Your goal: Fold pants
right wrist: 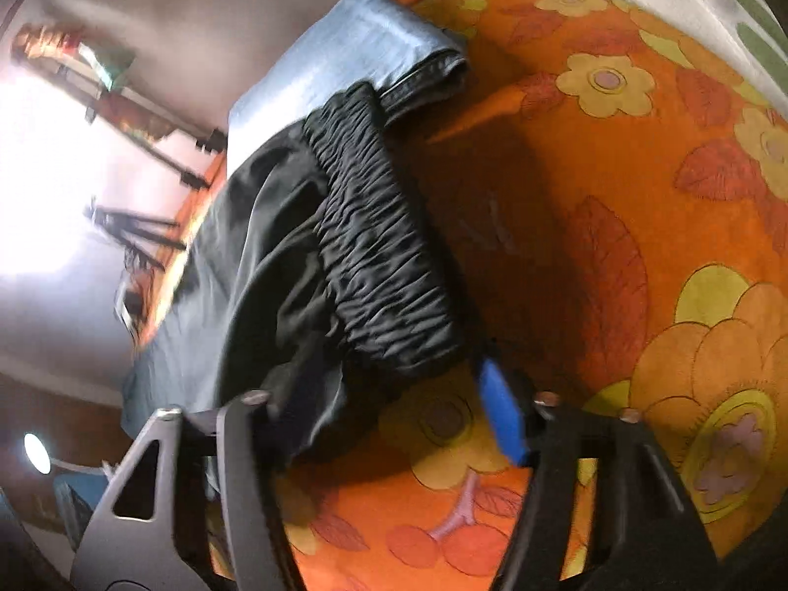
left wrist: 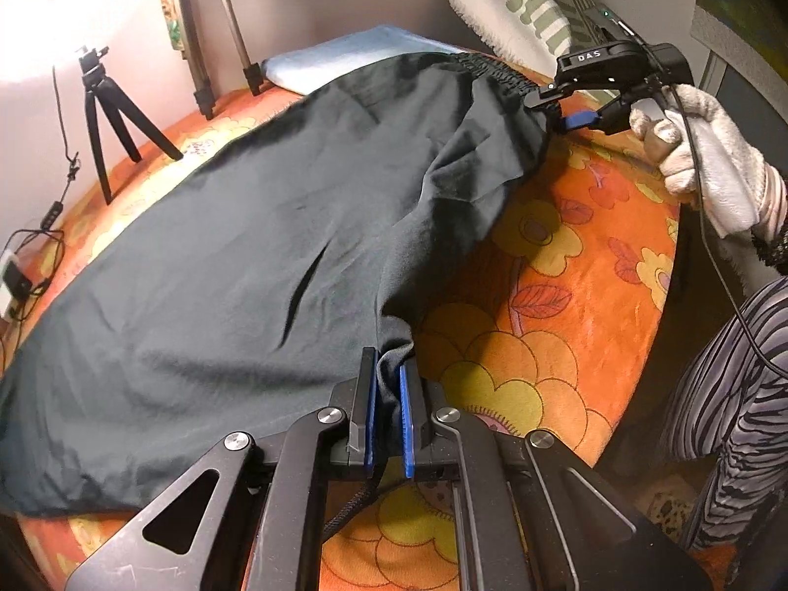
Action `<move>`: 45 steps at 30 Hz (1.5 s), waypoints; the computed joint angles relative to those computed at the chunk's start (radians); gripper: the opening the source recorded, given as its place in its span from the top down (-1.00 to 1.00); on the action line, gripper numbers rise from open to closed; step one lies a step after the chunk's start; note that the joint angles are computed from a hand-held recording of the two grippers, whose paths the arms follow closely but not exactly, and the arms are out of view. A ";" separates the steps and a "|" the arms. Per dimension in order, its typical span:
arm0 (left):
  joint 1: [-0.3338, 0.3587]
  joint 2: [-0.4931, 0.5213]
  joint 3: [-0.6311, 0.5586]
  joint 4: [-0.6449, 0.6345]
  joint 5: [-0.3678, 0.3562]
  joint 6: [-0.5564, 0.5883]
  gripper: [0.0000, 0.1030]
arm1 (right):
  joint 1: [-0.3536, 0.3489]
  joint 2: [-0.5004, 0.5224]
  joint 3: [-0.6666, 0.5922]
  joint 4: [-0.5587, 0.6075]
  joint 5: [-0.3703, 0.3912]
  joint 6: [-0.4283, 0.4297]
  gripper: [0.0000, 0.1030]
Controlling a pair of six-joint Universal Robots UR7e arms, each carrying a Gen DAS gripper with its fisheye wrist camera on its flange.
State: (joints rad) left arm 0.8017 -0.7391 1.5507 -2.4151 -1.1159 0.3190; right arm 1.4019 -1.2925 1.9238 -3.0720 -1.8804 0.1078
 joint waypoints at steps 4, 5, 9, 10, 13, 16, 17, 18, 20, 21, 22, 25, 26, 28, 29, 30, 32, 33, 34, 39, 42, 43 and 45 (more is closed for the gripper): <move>0.004 -0.011 0.002 0.012 -0.020 -0.004 0.88 | 0.009 -0.010 0.012 -0.027 -0.012 -0.003 0.49; 0.005 -0.013 0.002 0.013 -0.026 -0.006 0.88 | 0.031 -0.016 0.017 -0.043 -0.050 -0.034 0.56; 0.014 -0.007 -0.012 0.044 -0.072 -0.021 0.86 | 0.131 0.005 -0.008 -0.130 -0.283 -0.181 0.67; 0.015 -0.003 -0.015 0.043 -0.069 -0.036 0.80 | 0.147 0.021 -0.026 -0.129 -0.337 -0.209 0.67; 0.019 -0.003 -0.022 0.067 -0.068 -0.066 0.74 | 0.182 0.094 -0.087 -0.095 -0.481 -0.281 0.65; 0.021 -0.039 0.003 0.050 -0.063 -0.083 0.66 | 0.194 0.129 -0.110 -0.076 -0.558 -0.323 0.47; 0.023 -0.054 0.012 0.040 -0.061 -0.090 0.66 | 0.198 0.128 -0.101 -0.097 -0.570 -0.336 0.35; 0.027 -0.069 0.019 0.032 -0.057 -0.099 0.65 | 0.205 0.124 -0.089 -0.129 -0.581 -0.360 0.31; 0.037 -0.105 0.034 0.006 -0.035 -0.121 0.65 | 0.229 0.129 -0.080 -0.190 -0.602 -0.408 0.23; 0.043 -0.122 0.041 -0.005 -0.023 -0.129 0.65 | 0.241 0.127 -0.077 -0.203 -0.601 -0.419 0.22; 0.051 -0.140 0.049 -0.021 -0.003 -0.135 0.65 | 0.256 0.127 -0.076 -0.214 -0.602 -0.429 0.21; 0.079 -0.192 0.075 -0.051 0.036 -0.178 0.64 | 0.314 0.151 -0.096 -0.242 -0.601 -0.479 0.18; 0.089 -0.210 0.086 -0.063 0.053 -0.197 0.64 | 0.334 0.165 -0.108 -0.245 -0.598 -0.497 0.14; 0.116 -0.245 0.100 -0.079 0.081 -0.233 0.63 | 0.365 0.193 -0.132 -0.238 -0.584 -0.511 0.13; 0.130 -0.261 0.104 -0.085 0.095 -0.249 0.61 | 0.382 0.209 -0.147 -0.222 -0.574 -0.513 0.13; 0.144 -0.276 0.106 -0.090 0.109 -0.264 0.46 | 0.393 0.223 -0.158 -0.211 -0.564 -0.514 0.13; 0.171 -0.303 0.113 -0.119 0.137 -0.292 0.21 | 0.418 0.261 -0.188 -0.190 -0.548 -0.520 0.13; 0.184 -0.313 0.112 -0.129 0.144 -0.301 0.19 | 0.428 0.280 -0.203 -0.179 -0.539 -0.522 0.13; 0.201 -0.324 0.106 -0.137 0.156 -0.313 0.19 | 0.440 0.305 -0.224 -0.162 -0.526 -0.522 0.13; 0.277 -0.347 0.061 -0.157 0.171 -0.369 0.03 | 0.466 0.393 -0.292 -0.099 -0.463 -0.521 0.13; 0.331 -0.345 0.019 -0.164 0.161 -0.412 -0.02 | 0.478 0.455 -0.343 -0.066 -0.425 -0.535 0.12; 0.342 -0.345 0.013 -0.169 0.162 -0.423 -0.02 | 0.484 0.483 -0.370 -0.050 -0.411 -0.540 0.11; 0.377 -0.338 -0.018 -0.173 0.146 -0.452 -0.02 | 0.493 0.521 -0.405 -0.029 -0.385 -0.547 -0.09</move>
